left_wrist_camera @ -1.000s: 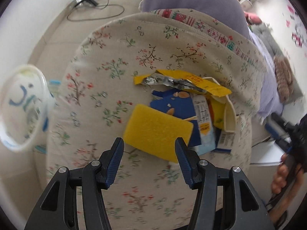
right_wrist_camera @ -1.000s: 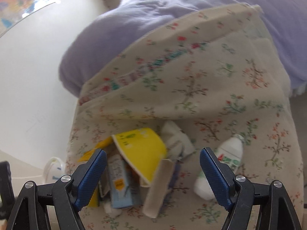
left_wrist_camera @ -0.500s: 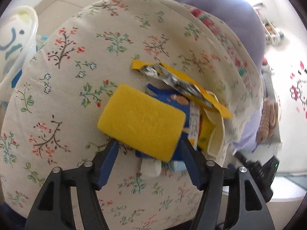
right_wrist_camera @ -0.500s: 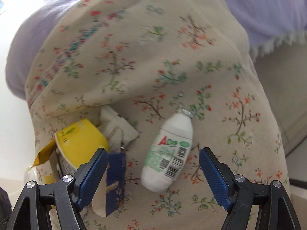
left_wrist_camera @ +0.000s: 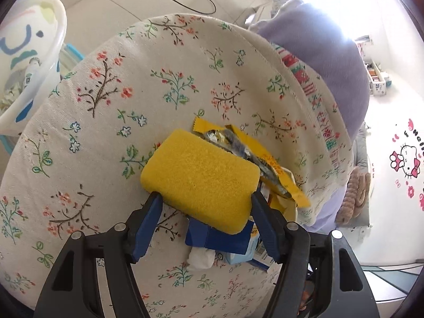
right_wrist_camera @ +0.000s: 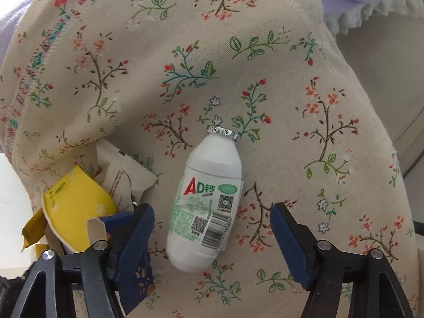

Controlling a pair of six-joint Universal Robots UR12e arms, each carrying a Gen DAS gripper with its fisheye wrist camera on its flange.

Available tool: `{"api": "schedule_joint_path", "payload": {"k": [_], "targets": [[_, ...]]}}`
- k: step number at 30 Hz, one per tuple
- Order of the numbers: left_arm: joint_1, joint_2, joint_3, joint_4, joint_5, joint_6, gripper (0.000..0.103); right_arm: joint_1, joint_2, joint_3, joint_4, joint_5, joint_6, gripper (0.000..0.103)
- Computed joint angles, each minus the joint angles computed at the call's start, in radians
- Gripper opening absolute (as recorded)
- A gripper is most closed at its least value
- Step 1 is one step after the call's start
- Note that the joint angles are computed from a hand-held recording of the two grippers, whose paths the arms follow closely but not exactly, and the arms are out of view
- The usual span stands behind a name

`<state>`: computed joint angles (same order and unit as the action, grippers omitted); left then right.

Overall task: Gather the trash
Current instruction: 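Grasp the yellow sponge with the left tool while the right tool grasps another white bottle, then carry sponge and bottle to the white bin and release both inside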

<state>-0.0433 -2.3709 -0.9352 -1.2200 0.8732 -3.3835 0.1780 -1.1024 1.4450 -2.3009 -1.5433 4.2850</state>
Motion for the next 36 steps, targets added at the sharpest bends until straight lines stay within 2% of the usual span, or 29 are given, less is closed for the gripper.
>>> {"api": "schedule_joint_path", "payload": {"k": [4, 6, 8, 12, 17, 20, 21, 23, 25, 27, 28, 32, 36], "targets": [[0.004, 0.014, -0.024, 0.063, 0.015, 0.005, 0.07, -0.003, 0.012, -0.004, -0.009, 0.03, 0.002, 0.063], [0.004, 0.014, -0.017, 0.054, 0.015, 0.025, 0.06, -0.007, 0.016, -0.001, -0.02, 0.054, 0.004, 0.049], [0.003, 0.012, -0.011, 0.041, 0.013, 0.043, 0.053, -0.007, 0.021, -0.004, -0.013, 0.056, 0.005, 0.042], [0.003, 0.018, -0.016, 0.044, 0.011, 0.067, 0.041, -0.006, 0.025, -0.012, -0.006, 0.052, 0.004, 0.034], [0.009, 0.029, -0.035, 0.077, -0.01, 0.073, 0.035, -0.016, 0.027, 0.003, -0.038, 0.079, 0.024, 0.034], [0.011, 0.034, -0.041, 0.092, -0.025, 0.075, 0.033, -0.027, 0.027, 0.021, -0.076, 0.096, 0.062, 0.046], [0.012, 0.037, -0.044, 0.1, -0.031, 0.075, 0.033, -0.028, 0.028, 0.025, -0.085, 0.097, 0.068, 0.046], [0.012, 0.041, -0.047, 0.105, -0.037, 0.085, 0.033, -0.027, 0.034, 0.019, -0.091, 0.076, 0.056, 0.046], [0.014, 0.048, -0.052, 0.108, -0.042, 0.096, 0.032, -0.027, 0.04, 0.006, -0.082, 0.062, 0.032, 0.041], [0.015, 0.053, -0.055, 0.11, -0.043, 0.106, 0.032, -0.026, 0.047, -0.003, -0.095, 0.069, 0.025, 0.021], [0.016, 0.056, -0.057, 0.111, -0.043, 0.113, 0.032, -0.022, 0.045, 0.0, -0.109, 0.066, 0.033, 0.016], [0.019, 0.068, -0.066, 0.114, -0.033, 0.135, 0.032, 0.001, 0.034, -0.012, -0.153, -0.004, 0.001, 0.015], [0.016, 0.078, -0.067, 0.1, 0.001, 0.166, 0.032, 0.028, 0.027, -0.033, -0.179, -0.106, -0.064, 0.015]]}}
